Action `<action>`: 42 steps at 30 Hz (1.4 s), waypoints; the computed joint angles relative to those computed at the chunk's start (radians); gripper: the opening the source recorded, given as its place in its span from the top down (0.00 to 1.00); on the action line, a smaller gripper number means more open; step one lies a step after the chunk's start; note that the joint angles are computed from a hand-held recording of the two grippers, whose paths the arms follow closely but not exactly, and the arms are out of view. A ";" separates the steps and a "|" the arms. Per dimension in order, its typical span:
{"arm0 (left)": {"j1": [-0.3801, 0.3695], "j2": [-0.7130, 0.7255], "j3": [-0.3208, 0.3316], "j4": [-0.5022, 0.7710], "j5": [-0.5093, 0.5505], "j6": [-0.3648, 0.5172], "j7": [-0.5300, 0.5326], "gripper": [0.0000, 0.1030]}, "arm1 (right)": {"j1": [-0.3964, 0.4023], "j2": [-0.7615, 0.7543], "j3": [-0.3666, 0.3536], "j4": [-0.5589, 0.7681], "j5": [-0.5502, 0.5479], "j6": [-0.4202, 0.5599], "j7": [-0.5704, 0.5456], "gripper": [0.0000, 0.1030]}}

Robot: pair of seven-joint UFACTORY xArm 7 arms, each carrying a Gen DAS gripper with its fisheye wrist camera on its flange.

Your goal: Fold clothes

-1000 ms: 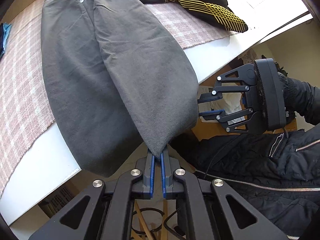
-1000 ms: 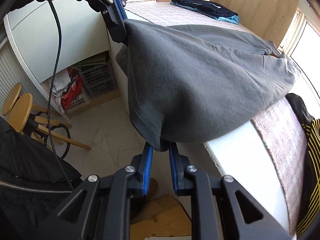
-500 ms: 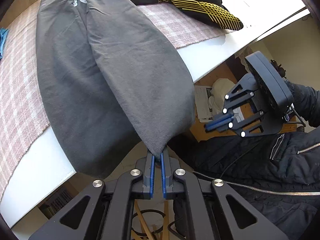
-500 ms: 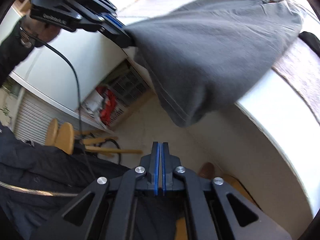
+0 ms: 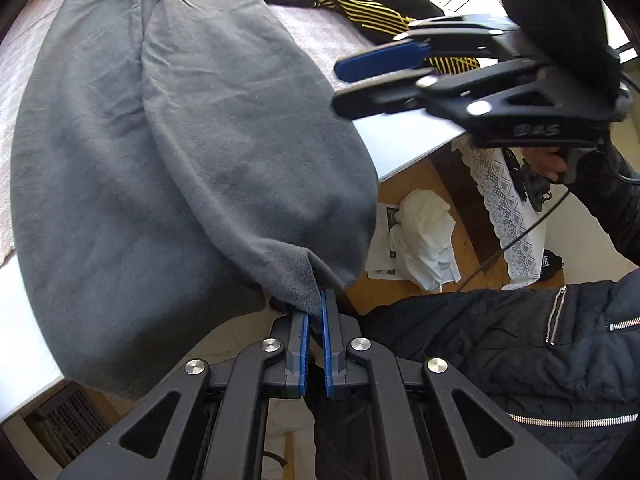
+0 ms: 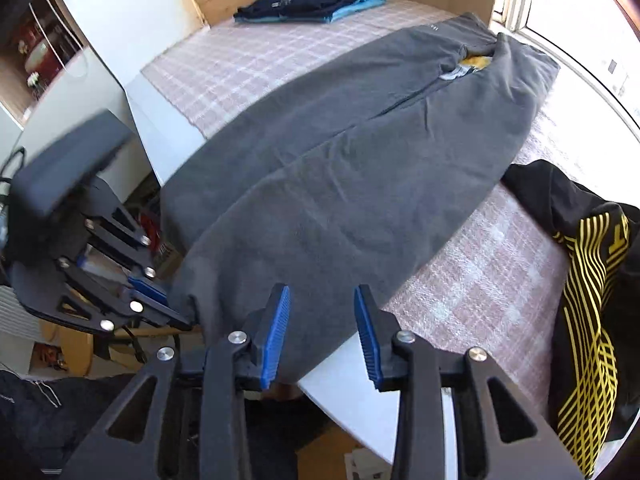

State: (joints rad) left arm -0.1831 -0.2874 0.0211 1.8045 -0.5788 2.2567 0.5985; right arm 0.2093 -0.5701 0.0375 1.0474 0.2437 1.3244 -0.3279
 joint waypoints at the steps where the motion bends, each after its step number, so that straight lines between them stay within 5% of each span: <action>1: 0.002 0.009 0.009 0.020 -0.006 0.014 -0.003 0.95 | 0.007 0.008 0.008 -0.007 -0.017 0.007 -0.020 0.68; 6: 0.018 0.034 0.009 0.044 -0.002 0.040 -0.032 0.95 | -0.004 0.003 0.058 -0.001 -0.149 0.081 -0.044 0.68; 12: -0.025 0.085 0.090 0.155 -0.334 0.079 -0.201 0.95 | 0.000 -0.013 0.033 0.034 -0.099 0.098 -0.030 0.67; 20: 0.024 0.038 -0.024 -0.029 0.039 0.001 -0.014 0.95 | -0.012 0.004 0.036 0.029 -0.093 0.079 0.014 0.67; 27: 0.023 0.013 -0.005 -0.062 0.042 -0.026 0.041 0.95 | 0.019 0.127 0.064 0.095 -0.096 0.090 0.009 0.67; 33: 0.051 -0.013 0.015 -0.086 0.110 -0.023 0.047 0.95 | -0.027 0.259 -0.007 0.316 -0.031 0.166 0.008 0.67; 38: 0.073 0.012 0.035 0.030 0.127 0.001 0.040 0.95 | -0.079 0.455 0.020 0.476 -0.219 0.090 0.012 0.67; 42: 0.067 0.083 0.024 0.170 0.051 0.021 -0.019 0.95 | -0.079 0.545 0.022 0.530 -0.187 0.149 -0.055 0.67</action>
State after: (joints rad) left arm -0.1158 -0.2039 0.0448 1.9748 -0.5280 2.2775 0.5797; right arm 0.1302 -0.0247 0.0599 1.5774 0.0571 1.4738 -0.3832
